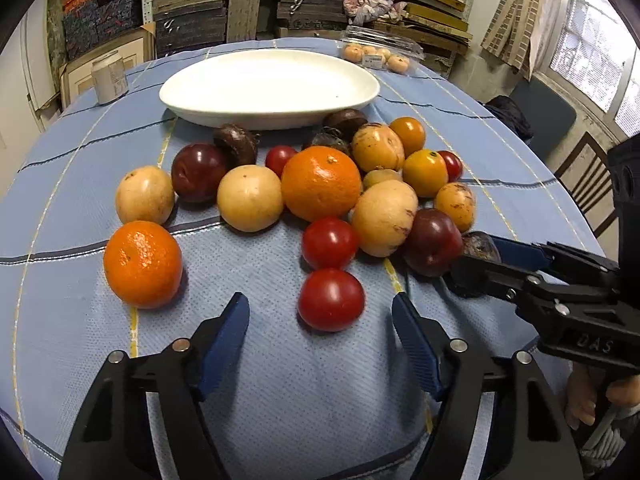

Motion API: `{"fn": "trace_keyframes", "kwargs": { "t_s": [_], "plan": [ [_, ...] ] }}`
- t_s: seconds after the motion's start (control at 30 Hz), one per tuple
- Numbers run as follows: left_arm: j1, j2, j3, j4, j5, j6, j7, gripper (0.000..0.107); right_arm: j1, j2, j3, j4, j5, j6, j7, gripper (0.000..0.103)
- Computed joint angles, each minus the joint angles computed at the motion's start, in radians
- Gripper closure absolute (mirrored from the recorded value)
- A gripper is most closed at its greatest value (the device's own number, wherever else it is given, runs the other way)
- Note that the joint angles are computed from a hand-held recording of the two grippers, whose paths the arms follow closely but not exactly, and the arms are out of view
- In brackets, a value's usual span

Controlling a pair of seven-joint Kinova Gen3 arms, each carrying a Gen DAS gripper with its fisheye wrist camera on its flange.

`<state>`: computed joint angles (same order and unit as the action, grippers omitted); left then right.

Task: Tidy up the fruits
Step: 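Grasp the red tomato with the left tool while the right tool grasps the dark brown fruit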

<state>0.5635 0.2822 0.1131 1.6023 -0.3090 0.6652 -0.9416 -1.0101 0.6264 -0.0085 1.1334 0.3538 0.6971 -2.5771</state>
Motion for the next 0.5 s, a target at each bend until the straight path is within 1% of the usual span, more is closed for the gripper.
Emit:
{"fn": "trace_keyframes", "kwargs": {
  "t_s": [0.03, 0.1, 0.2, 0.5],
  "plan": [
    [-0.005, -0.005, 0.008, 0.007, 0.009, -0.007, -0.014, 0.04, 0.0, -0.001, -0.001, 0.001, 0.0, -0.001, -0.001, 0.05],
    [-0.019, -0.013, 0.022, 0.018, 0.033, -0.02, -0.046, 0.045, 0.001, -0.002, -0.001, 0.004, -0.001, -0.005, -0.002, 0.05],
    [-0.019, -0.007, 0.024, 0.012, 0.043, -0.023, -0.07, 0.046, 0.004, -0.002, -0.002, 0.006, -0.002, -0.008, 0.0, 0.05],
    [-0.059, 0.004, 0.03, 0.001, 0.132, -0.056, -0.145, 0.046, 0.008, -0.008, -0.002, 0.021, -0.007, -0.025, -0.005, 0.052]
  ]
}}
